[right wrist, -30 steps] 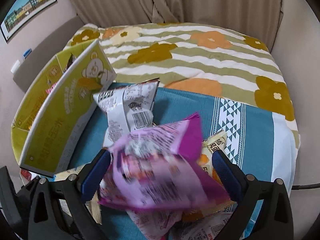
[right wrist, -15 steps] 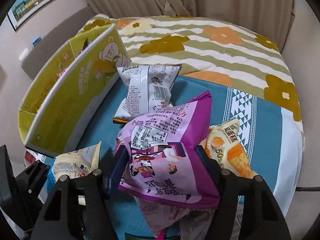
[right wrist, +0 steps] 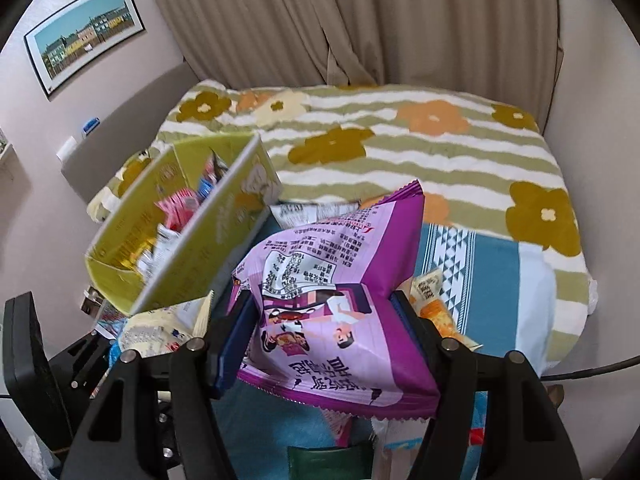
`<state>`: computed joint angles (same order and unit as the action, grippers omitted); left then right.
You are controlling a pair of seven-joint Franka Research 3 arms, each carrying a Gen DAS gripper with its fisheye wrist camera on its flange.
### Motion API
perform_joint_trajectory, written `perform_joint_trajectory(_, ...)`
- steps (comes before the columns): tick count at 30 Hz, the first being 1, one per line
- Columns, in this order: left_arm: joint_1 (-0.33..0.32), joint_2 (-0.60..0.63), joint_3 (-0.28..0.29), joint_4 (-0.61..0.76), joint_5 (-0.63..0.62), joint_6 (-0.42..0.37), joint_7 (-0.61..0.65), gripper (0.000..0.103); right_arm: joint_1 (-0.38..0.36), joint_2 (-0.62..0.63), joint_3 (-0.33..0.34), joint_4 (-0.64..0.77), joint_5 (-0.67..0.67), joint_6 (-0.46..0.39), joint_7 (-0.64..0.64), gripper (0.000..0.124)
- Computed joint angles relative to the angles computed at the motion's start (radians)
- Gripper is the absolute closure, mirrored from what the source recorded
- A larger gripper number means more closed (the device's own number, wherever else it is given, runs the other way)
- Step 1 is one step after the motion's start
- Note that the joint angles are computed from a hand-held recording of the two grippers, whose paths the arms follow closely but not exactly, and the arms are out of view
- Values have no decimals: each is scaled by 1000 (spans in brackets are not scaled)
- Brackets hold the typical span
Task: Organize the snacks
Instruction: 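Carry both held bags over the yellow-green box and open both tools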
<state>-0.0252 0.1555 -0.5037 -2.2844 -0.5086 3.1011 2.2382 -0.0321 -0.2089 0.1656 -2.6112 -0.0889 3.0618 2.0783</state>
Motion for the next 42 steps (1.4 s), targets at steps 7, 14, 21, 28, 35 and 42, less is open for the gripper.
perform_joint_trajectory(7,-23,-53,102,66,-13,-54,-8,38,16,-47,16,47,7,-7,-17,62)
perform_joint_trajectory(14,13,-18,186,203,-25,-167,44,38,-41,34,100,185,-96,17,107,62)
perform_joint_trajectory(21,50,109,239,387,108,-266,6,38,-55,199,151,379,-380,-9,394,62)
perform_joint_trajectory(28,83,268,248,565,285,-352,-22,33,81,326,50,533,-564,-74,616,62)
perform_joint_trajectory(35,157,342,179,624,358,-357,51,0,214,409,-61,629,-591,-135,720,62)
perform_joint_trajectory(42,211,342,142,612,285,-394,158,0,334,447,-165,664,-592,-158,779,62)
